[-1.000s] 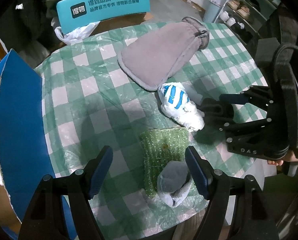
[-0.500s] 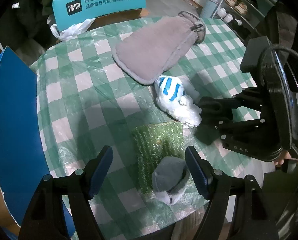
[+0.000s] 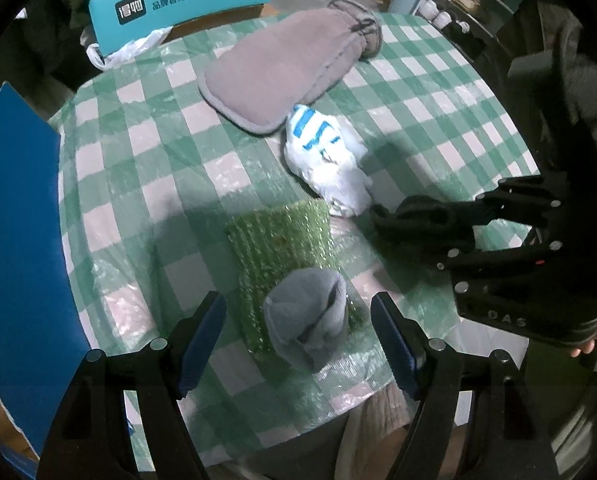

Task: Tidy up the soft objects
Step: 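Grasp the grey sock with the left gripper while the right gripper grasps the black glove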

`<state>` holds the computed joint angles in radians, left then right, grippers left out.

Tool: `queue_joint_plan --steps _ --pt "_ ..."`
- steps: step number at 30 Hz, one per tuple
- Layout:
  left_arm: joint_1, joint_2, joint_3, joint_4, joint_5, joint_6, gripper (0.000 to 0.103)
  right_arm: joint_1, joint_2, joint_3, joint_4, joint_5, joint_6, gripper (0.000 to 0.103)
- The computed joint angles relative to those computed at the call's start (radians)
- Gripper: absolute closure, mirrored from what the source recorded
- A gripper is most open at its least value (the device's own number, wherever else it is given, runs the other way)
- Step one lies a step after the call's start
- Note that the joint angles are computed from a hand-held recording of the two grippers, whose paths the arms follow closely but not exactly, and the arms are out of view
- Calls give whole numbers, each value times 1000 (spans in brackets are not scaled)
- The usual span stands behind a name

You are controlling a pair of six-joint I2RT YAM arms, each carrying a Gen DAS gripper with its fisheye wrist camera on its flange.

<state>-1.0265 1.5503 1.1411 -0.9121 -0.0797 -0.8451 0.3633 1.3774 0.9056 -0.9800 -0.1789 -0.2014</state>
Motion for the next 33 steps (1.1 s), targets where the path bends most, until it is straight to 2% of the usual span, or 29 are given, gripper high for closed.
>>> queue_joint_plan --steps 8,11,12,16,21,33 --pt "-30 14 -21 30 -25 -15 27 -22 -41 0 -31 -3 5 66" --pt "-33 19 -28 42 -18 -9 48 -10 -21 37 -40 -5 26 66" --pt "-29 19 -35 51 -7 -9 59 20 12 76 -40 -1 57 66" --pt "-21 -10 -69 88 7 -18 77 19 2 79 -47 -6 62 66" --pt "-12 -64 -80 90 -3 -19 81 38 5 90 -36 -15 88 66" --pt "-12 -124 -33 16 -79 -19 82 49 -29 119 -37 -25 115 66"
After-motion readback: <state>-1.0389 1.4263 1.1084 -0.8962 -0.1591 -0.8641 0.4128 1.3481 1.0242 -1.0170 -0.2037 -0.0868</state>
